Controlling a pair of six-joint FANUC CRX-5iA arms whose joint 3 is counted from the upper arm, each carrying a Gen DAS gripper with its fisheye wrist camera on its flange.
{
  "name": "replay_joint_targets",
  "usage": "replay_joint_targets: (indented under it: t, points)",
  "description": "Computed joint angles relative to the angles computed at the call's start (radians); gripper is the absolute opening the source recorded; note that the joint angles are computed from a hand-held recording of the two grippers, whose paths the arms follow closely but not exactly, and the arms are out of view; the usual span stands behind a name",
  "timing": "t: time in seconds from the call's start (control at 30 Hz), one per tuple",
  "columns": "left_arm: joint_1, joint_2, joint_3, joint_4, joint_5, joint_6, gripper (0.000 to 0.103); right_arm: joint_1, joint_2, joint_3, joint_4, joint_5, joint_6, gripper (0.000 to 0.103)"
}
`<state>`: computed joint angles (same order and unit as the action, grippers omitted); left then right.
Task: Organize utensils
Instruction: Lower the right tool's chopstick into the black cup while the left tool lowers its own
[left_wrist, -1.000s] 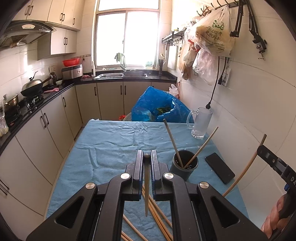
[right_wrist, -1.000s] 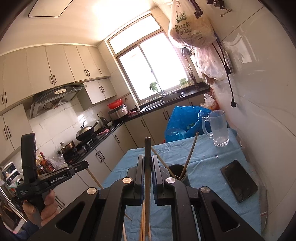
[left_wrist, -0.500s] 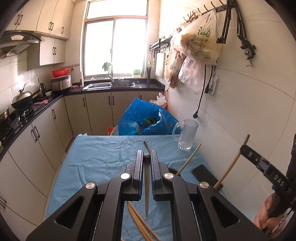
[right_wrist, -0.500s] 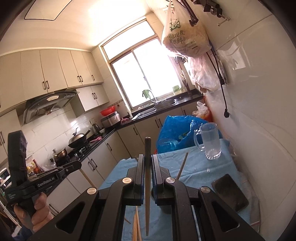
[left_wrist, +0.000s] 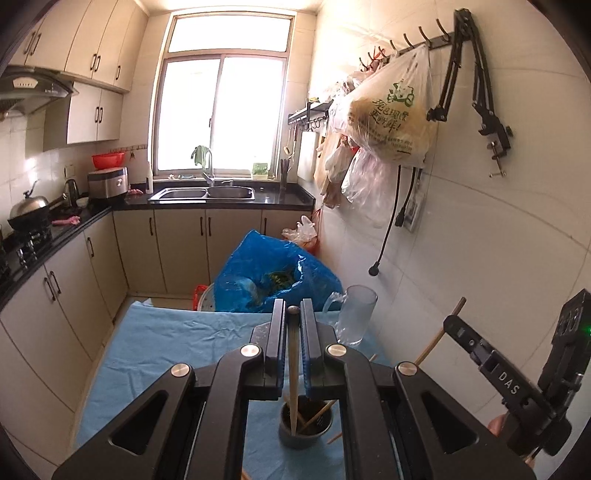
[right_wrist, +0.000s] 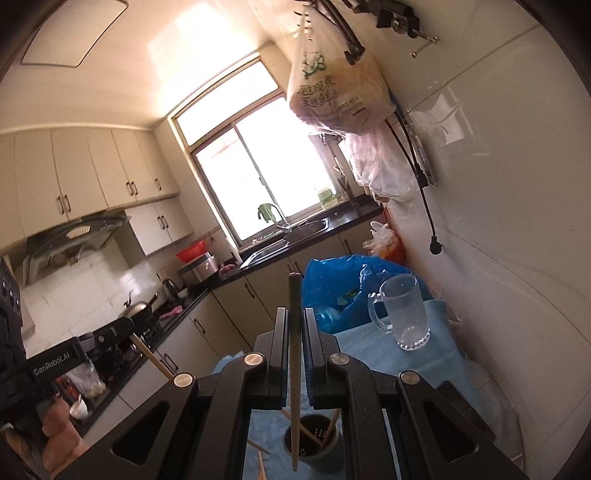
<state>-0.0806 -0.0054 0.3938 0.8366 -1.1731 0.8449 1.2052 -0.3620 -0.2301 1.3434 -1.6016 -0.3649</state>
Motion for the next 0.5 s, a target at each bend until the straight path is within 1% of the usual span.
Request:
replay_joint_targets:
  t: [0.23, 0.4, 0.5]
  points:
    - [-0.052, 0.059, 0.036, -0.054, 0.013, 0.057, 0.007, -0.103, 0.003, -0.009, -0.039, 0.070, 0.010, 0.008]
    - [-0.064, 0.076, 0.015, -0.079, 0.013, 0.062, 0.007, -0.145, 0.016, -0.024, -0.087, 0.102, 0.023, 0.008]
    - [-0.064, 0.084, 0.004, -0.084, 0.010, 0.061, 0.007, -0.157, 0.034, -0.027, -0.115, 0.100, 0.045, 0.008]
